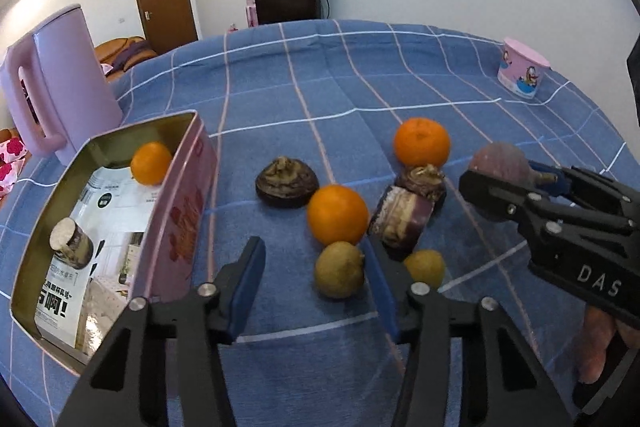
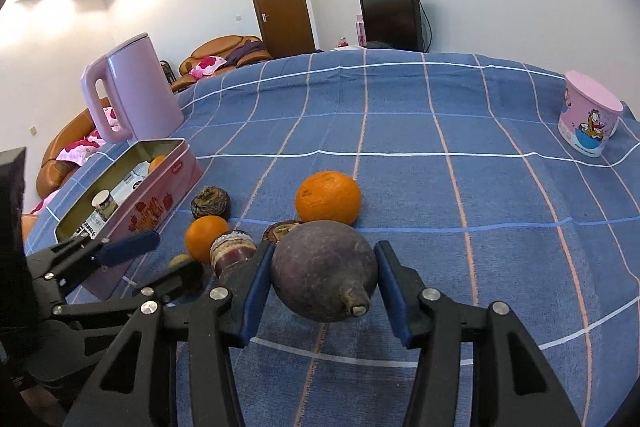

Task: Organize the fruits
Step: 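Grasp the brown kiwi with the left tool while the right tool holds the beet, then carry the kiwi with the left tool while the right tool carries the beet toward the tin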

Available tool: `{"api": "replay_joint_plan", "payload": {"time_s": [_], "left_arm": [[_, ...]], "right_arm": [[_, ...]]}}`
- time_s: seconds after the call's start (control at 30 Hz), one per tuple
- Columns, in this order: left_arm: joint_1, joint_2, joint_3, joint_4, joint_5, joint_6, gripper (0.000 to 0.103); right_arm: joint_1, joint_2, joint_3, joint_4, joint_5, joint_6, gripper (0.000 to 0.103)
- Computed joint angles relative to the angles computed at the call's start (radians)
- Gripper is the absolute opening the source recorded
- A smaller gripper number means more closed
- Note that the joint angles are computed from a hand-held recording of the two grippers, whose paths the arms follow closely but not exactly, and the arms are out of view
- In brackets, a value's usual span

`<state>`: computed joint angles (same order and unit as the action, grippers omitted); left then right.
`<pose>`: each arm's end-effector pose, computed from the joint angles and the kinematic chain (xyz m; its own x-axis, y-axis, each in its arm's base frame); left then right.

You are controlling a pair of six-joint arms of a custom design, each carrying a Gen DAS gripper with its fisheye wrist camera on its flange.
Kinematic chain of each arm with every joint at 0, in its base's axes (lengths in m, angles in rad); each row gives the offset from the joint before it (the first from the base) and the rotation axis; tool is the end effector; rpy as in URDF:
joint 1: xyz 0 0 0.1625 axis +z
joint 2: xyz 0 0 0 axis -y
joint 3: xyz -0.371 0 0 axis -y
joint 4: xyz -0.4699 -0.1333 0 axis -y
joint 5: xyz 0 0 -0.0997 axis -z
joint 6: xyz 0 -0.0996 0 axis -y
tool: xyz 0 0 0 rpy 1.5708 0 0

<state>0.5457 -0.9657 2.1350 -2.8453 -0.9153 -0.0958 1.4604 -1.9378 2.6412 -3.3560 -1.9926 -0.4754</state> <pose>-0.3285 -0.4264 -0.0330 -0.5453 0.5921 -0.5934 0.8016 0.5754 -0.1625 0.0531 -0.3603 0.2502 -0.7945 0.1951 0.5750 -0.3508 0.6255 -0.6969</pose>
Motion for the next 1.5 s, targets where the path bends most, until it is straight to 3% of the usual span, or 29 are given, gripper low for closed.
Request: {"api": "replay_joint_plan", "payload": {"time_s": [0.2,0.47,1.5], "left_arm": [[0.020,0.000,-0.018,0.052,-0.062,-0.012,0.028],[0.018,-0.009,-0.003,0.023,-0.071,-0.008,0.027],[-0.038,-0.017,0.071,-0.225,0.079,0.010,0.027]], "right_arm": [[-0.001,0.000,-0.011,0.052,-0.005,0.011,0.053],[0.003,0.008,-0.012,0.041,-0.009,0.004,0.053],[0.033,0.024,0.030,-0.138,0.036,-0.104,0.053]]}}
